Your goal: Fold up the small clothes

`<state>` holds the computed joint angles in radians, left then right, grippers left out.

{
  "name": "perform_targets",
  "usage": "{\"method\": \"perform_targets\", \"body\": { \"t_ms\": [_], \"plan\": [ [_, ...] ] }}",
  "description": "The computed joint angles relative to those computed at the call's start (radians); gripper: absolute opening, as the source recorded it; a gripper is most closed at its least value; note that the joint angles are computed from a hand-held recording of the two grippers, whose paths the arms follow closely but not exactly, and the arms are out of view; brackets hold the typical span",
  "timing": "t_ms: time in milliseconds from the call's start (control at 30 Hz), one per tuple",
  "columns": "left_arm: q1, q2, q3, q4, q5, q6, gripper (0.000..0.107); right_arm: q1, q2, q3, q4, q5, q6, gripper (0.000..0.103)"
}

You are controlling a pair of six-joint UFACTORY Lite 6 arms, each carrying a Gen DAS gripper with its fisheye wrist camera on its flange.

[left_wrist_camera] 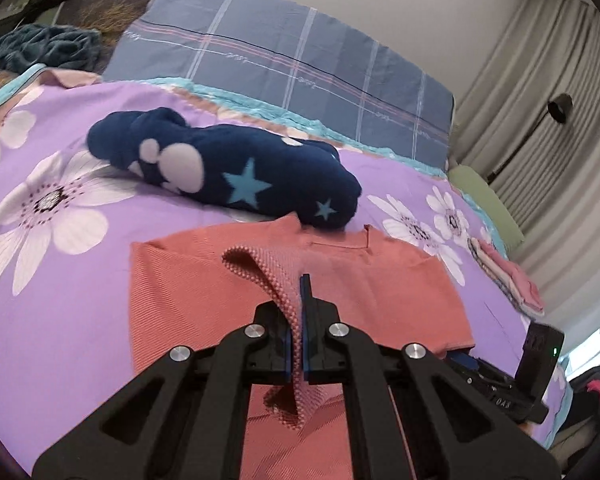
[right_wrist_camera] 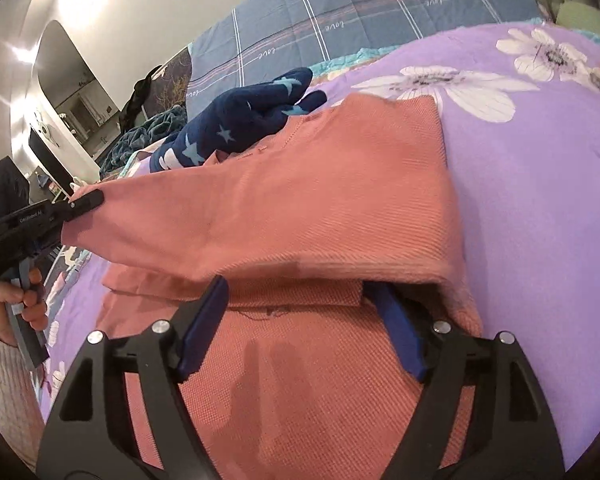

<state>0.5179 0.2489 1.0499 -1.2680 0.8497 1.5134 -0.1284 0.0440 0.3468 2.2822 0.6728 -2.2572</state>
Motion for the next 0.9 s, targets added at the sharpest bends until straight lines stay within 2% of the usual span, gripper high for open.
{"method": "perform_targets", "body": {
  "t_ms": [67,133,233,367,433,567,633,667,700,767,833,867,900],
  "plan": [
    [0.022,-0.014,-0.010,0.000,0.014,0.008,0.003,0.011,-0.034,-0.035,0.041,0.002,-0.036,0.077],
    [0.028,-0.024,-0.021,0.013,-0.003,0.020,0.003,-0.035,-0.065,-0.068,-0.021,0.017,-0.007,0.077],
    [0.005,0.040,-0.001,0.067,-0.085,-0.011,0.003,-0.094,-0.082,-0.091,-0.106,0.049,0.038,0.077],
    [-0.009,0.128,-0.005,0.072,-0.197,0.007,0.005,-0.084,-0.131,-0.122,-0.104,0.021,0.034,0.077],
    [-0.015,0.146,-0.026,0.027,-0.288,0.063,0.010,-0.080,-0.153,-0.138,-0.099,0.013,0.026,0.077],
    [-0.021,0.121,-0.055,-0.021,-0.362,0.146,0.015,-0.082,-0.194,-0.169,-0.099,0.008,0.017,0.077],
    [-0.044,0.058,-0.102,-0.080,-0.435,0.214,0.029,-0.088,-0.221,-0.182,-0.114,0.006,0.026,0.076],
    [-0.051,0.017,-0.131,-0.126,-0.457,0.264,0.033,-0.091,-0.232,-0.186,-0.122,0.006,0.032,0.072],
    [-0.046,-0.029,-0.163,-0.165,-0.438,0.311,0.038,-0.096,-0.260,-0.193,-0.147,0.004,0.057,0.069],
    [-0.017,-0.087,-0.203,-0.169,-0.322,0.334,0.038,-0.116,-0.308,-0.198,-0.215,0.021,0.115,0.059],
    [-0.025,-0.089,-0.219,-0.151,-0.263,0.342,0.038,-0.155,-0.349,-0.186,-0.298,0.074,0.189,0.057],
    [-0.053,-0.077,-0.225,-0.154,-0.276,0.355,0.038,-0.159,-0.356,-0.178,-0.297,0.082,0.193,0.057],
    [-0.099,-0.050,-0.236,-0.193,-0.331,0.404,0.038,-0.139,-0.356,-0.165,-0.269,0.054,0.183,0.057]
  ]
}}
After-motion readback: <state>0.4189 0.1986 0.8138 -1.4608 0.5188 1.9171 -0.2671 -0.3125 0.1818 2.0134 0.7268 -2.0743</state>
